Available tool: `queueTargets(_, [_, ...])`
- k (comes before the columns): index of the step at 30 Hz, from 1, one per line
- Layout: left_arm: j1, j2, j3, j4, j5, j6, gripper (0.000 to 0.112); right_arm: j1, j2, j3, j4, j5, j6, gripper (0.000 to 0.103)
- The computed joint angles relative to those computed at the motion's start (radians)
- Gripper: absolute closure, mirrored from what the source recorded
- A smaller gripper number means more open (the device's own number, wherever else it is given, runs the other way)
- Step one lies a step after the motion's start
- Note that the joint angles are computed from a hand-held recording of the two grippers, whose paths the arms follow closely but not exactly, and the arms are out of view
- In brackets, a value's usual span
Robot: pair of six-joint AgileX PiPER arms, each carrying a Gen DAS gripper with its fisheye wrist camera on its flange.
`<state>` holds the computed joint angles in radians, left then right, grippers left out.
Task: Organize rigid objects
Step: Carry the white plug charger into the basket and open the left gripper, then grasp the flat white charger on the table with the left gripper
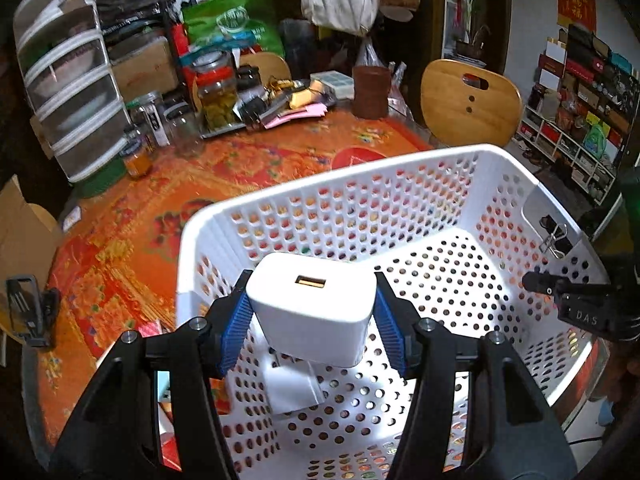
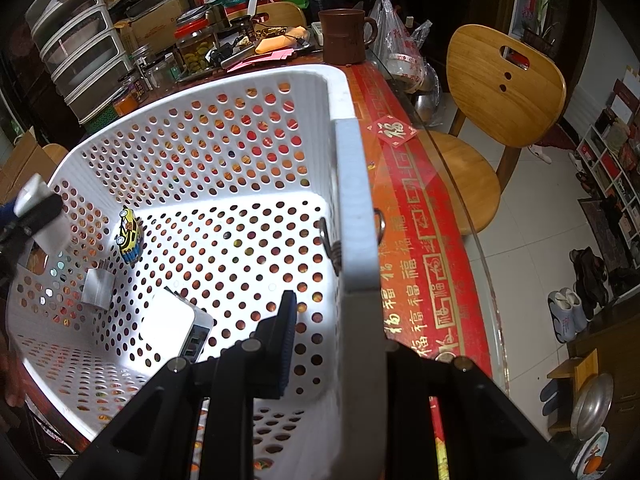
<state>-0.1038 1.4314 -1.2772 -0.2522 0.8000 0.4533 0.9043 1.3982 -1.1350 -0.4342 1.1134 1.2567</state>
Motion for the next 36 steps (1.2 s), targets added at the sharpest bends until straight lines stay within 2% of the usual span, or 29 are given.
queueTargets(1, [0.019,0.005,0.001,-0.037,0.012,0.037,0.057,0.0,0.0,0.0,0.0,0.0,0.001,0.08])
queueTargets(2, [0.04,0.0,0.008,-0.081,0.014,0.079,0.05,0.0,0.0,0.0,0.0,0.0,0.001,0.08])
queueTargets(3, [0.063,-0.005,0.01,-0.113,0.011,0.113,0.034,0.0,0.0,0.0,0.0,0.0,0.001,0.08])
queueTargets(5, [0.151,-0.042,0.029,-0.242,0.012,0.234,0.018,0.0,-0.002,0.001,0.001,-0.003,-0.001,0.08])
queueTargets(7, [0.305,-0.063,0.009,-0.404,0.091,0.376,0.017,0.001,-0.004,0.002,0.008,-0.007,-0.006,0.08])
queueTargets(9, [0.446,-0.051,-0.031,-0.504,0.173,0.451,0.01,0.002,-0.002,0.0,0.01,-0.004,-0.005,0.08])
queueTargets(11, [0.579,-0.014,-0.082,-0.554,0.214,0.49,0.01,0.002,-0.001,-0.002,0.01,-0.001,-0.006,0.08])
queueTargets(13, [0.637,0.046,-0.146,-0.501,0.204,0.482,0.01,0.003,0.0,-0.004,0.009,0.001,-0.007,0.08])
queueTargets(16, [0.659,0.184,-0.237,-0.287,0.15,0.383,0.011,0.004,0.002,-0.005,0.009,0.002,-0.006,0.08])
queueTargets(18, [0.669,0.284,-0.303,-0.196,0.175,0.358,0.011,0.003,0.002,-0.006,0.009,0.003,-0.006,0.08])
queueTargets(22, [0.673,0.423,-0.358,-0.073,0.164,0.281,0.011,0.003,0.002,-0.006,0.009,0.002,-0.005,0.08])
queueTargets(26, [0.658,0.502,-0.382,-0.035,0.161,0.216,0.015,0.0,0.001,-0.005,0.011,0.003,-0.009,0.08])
queueTargets(29, [0.655,0.548,-0.405,-0.066,0.184,0.209,0.015,0.0,0.002,-0.006,0.011,0.004,-0.009,0.08])
queueTargets(33, [0.648,0.57,-0.417,-0.062,0.17,0.182,0.015,0.0,0.001,-0.005,0.011,0.003,-0.009,0.08])
queueTargets(35, [0.645,0.583,-0.431,-0.019,0.161,0.134,0.022,0.0,0.001,-0.005,0.011,0.003,-0.009,0.08])
queueTargets(36, [0.65,0.593,-0.451,-0.028,0.187,0.134,0.023,-0.001,0.001,-0.005,0.012,0.002,-0.011,0.08])
